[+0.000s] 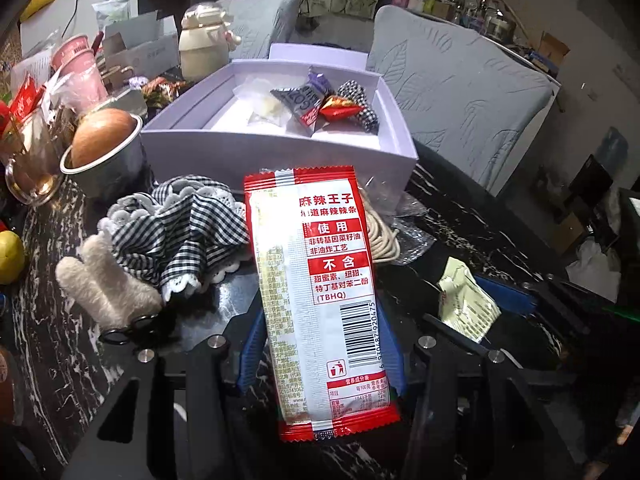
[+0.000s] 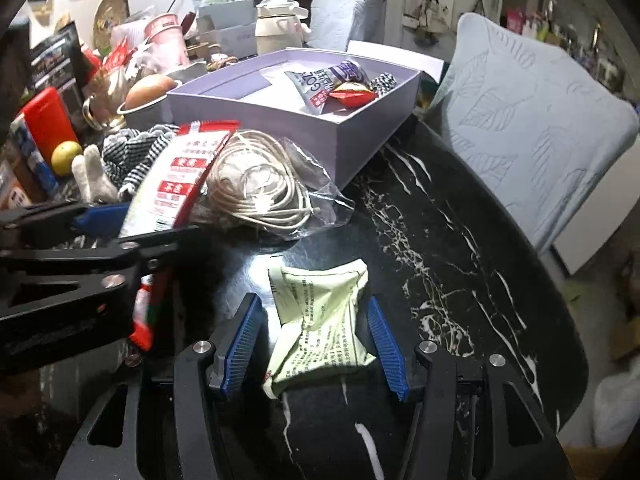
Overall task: Organize soft objects
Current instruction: 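Grasp the green-and-white packet with the right gripper while the left gripper grasps the red spicy-strip packet, then lift the green packet with the right tool while the left tool carries the red packet toward the box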
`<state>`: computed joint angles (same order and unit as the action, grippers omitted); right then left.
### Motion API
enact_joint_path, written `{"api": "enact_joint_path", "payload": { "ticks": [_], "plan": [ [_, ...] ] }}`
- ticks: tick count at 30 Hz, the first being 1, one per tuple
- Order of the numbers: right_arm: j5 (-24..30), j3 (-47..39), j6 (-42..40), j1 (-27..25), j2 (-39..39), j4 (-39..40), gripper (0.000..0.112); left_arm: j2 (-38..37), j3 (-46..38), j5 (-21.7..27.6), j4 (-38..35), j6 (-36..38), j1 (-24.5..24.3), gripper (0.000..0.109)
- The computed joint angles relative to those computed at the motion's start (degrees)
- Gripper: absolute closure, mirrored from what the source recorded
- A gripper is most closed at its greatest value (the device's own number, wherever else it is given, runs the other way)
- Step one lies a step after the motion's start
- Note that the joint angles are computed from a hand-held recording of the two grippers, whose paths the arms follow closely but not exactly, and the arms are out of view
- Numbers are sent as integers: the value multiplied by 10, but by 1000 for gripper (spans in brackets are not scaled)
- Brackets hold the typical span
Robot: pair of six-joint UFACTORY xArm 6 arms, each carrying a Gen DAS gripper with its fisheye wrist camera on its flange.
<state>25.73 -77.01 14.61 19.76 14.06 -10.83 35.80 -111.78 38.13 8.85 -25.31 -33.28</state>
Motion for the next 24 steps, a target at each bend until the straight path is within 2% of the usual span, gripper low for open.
{"api": "enact_joint_path", "payload": {
  "ticks": [2,3,8,14,18,22,24],
  "plan": [
    [-7,3,13,1,0,-13,61,-10,15,-7,5,-2,-1,59],
    [-10,4,16,1,0,-17,71,-17,24,-11,5,-2,-1,59],
    [-15,12,30,1,-6,-26,75,-40,61,-30,12,-16,4,59],
    [-24,44,-14,0,-33,70,76,-79,117,-60,33,-42,6,59],
    [-28,71,-93,7,-59,185,76,-108,154,-82,51,-61,8,59],
    [-42,96,-94,18,-84,187,76,-138,187,-98,76,-84,8,59],
    [-48,105,-115,23,-95,216,76,-153,202,-104,88,-93,6,59]
  ]
}}
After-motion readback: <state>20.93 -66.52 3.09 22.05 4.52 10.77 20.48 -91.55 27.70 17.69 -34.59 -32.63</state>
